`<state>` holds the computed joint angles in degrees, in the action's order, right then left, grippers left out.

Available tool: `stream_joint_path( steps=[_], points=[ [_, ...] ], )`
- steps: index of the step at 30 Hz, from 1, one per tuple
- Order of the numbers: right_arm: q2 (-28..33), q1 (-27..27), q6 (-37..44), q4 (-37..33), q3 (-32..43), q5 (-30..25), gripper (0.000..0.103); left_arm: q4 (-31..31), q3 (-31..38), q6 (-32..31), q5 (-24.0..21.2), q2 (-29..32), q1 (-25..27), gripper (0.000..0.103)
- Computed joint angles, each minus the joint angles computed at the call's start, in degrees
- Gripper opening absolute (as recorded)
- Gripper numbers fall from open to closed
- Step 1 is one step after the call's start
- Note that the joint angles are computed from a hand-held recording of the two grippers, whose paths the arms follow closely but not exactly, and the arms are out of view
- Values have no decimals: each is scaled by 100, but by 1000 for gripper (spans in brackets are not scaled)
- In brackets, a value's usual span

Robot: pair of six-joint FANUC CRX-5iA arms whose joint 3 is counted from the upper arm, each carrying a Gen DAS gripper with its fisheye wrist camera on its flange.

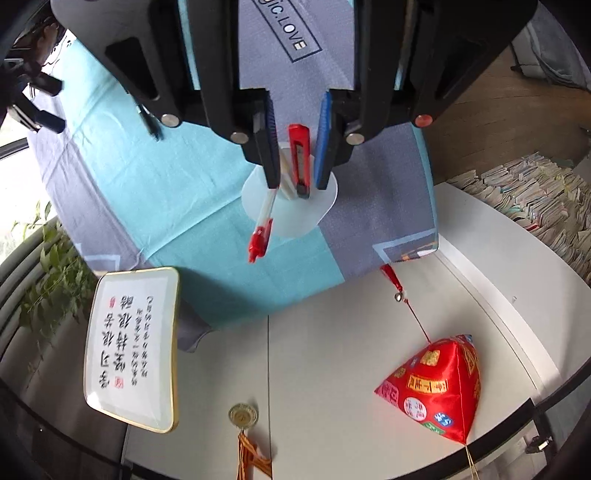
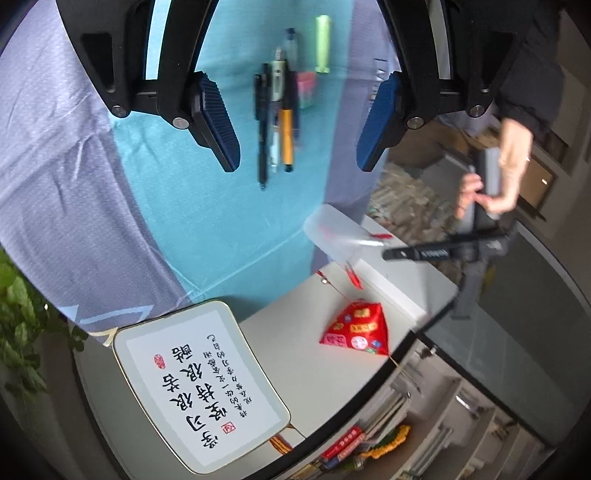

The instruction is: Organize stationery

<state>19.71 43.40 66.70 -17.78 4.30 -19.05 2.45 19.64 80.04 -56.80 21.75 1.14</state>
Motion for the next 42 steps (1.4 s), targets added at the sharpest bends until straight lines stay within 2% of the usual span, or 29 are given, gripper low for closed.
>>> stream_joint_path(
  steps=[1,2,3,5,6,7,8,10,12,13,14,16,17,18,19,20,22,24,27,30,34,38,40,41,42],
  points=[
    [115,63,-383,478,80,-251,67,116,-166,-31,148,-135,-9,37],
    [266,83,-466,657,282,-606,67,232,-368,-90,319,-291,-6,50],
    [420,44,-249,535,540,-949,67,289,-571,-113,485,-460,-21,56],
    [720,-174,758,-345,1179,-1655,67,420,-1026,-225,780,-825,-51,62],
    [876,-236,1005,-505,1457,-2011,67,517,-1289,-349,923,-1024,-60,64],
    [1022,-231,1027,-364,1674,-2315,67,595,-1551,-468,1045,-1225,-74,64],
    [1133,-129,827,77,1792,-2512,67,674,-1823,-596,1183,-1422,-93,66],
    [1310,61,574,773,1986,-2842,66,730,-2382,-719,1507,-1818,-128,76],
    [1447,176,481,1144,2164,-3193,60,70,-2696,-139,1742,-2123,-298,79],
    [1499,249,425,1362,2206,-3326,57,-456,-2745,351,1726,-2219,-447,79],
    [1556,310,402,1517,2257,-3471,54,-693,-2851,555,1707,-2295,-542,79],
    [1705,411,377,1715,2401,-3804,39,-478,-3280,416,1873,-2462,-541,79],
    [1723,409,428,1584,2413,-3814,34,-307,-3508,313,1976,-2539,-540,79],
    [1658,470,285,1753,2232,-3625,31,-108,-3767,180,2156,-2628,-537,79],
    [1650,593,81,2172,2087,-3576,26,78,-4008,65,2348,-2700,-542,79],
    [1634,716,-204,2658,1902,-3520,14,226,-4191,-8,2481,-2739,-559,79],
    [1516,758,-467,2823,1628,-3301,14,367,-4377,114,2538,-2726,-619,79],
    [1372,711,-386,2563,1501,-3238,13,700,-4630,36,2687,-2735,-674,79],
    [1057,652,-363,2283,1139,-3055,12,407,-4655,580,2697,-2662,-890,79],
    [731,646,-442,2165,751,-2824,12,631,-4818,487,2780,-2630,-1009,79],
    [330,689,-772,2409,183,-2444,12,883,-4897,479,2810,-2509,-1118,79],
    [224,676,-759,2287,94,-2311,12,1159,-4910,467,2881,-2313,-1204,79],
    [222,682,-787,2285,74,-2251,12,1403,-4953,294,3019,-2228,-1243,75],
    [193,676,-782,2263,36,-2223,12,1705,-5030,-13,3094,-2186,-1252,60],
    [167,671,-787,2239,4,-2196,12,2055,-5054,-391,3030,-2093,-1252,23]
  ],
)
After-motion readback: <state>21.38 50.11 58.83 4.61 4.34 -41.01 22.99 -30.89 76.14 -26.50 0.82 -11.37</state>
